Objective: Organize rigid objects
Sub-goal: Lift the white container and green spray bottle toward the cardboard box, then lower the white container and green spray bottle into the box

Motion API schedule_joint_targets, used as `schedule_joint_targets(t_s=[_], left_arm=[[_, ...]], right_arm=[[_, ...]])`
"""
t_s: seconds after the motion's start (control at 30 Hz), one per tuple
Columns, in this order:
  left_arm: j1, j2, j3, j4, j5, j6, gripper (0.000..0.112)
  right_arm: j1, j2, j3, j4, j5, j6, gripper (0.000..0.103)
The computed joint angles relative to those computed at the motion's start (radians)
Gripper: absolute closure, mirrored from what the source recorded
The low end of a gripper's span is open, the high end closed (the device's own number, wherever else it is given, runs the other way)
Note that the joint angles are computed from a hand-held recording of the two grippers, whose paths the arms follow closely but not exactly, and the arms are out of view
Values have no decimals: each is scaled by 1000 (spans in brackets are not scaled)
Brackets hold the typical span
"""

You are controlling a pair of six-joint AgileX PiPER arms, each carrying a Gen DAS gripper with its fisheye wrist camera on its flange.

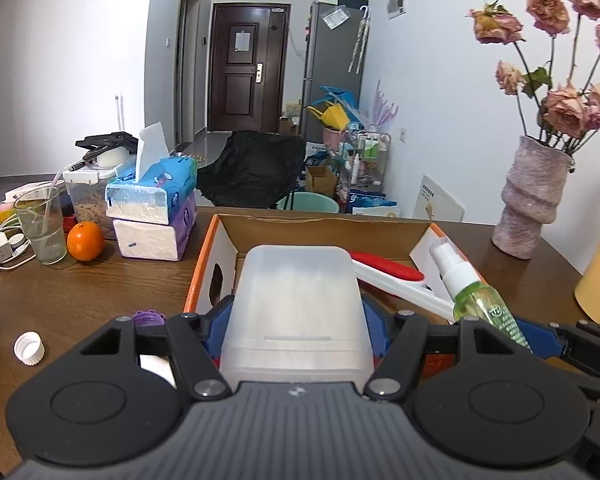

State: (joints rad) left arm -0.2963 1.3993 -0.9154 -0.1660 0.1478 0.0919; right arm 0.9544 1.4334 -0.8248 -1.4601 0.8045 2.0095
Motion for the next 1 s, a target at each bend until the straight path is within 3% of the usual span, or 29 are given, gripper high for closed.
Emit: schedule_joint_targets(t_s=[0.17,0.5,1.0], left_arm=[[-16,67,-76,295,22,-299,46],[-19,188,-229,491,88,-501,46],[11,372,-462,440,175,-456,46]], right_arm=[[-64,37,-44,22,-42,-48,73],[-197,89,-125,13,-149,-96,73],[-333,223,-286,43,-243,-185,73]])
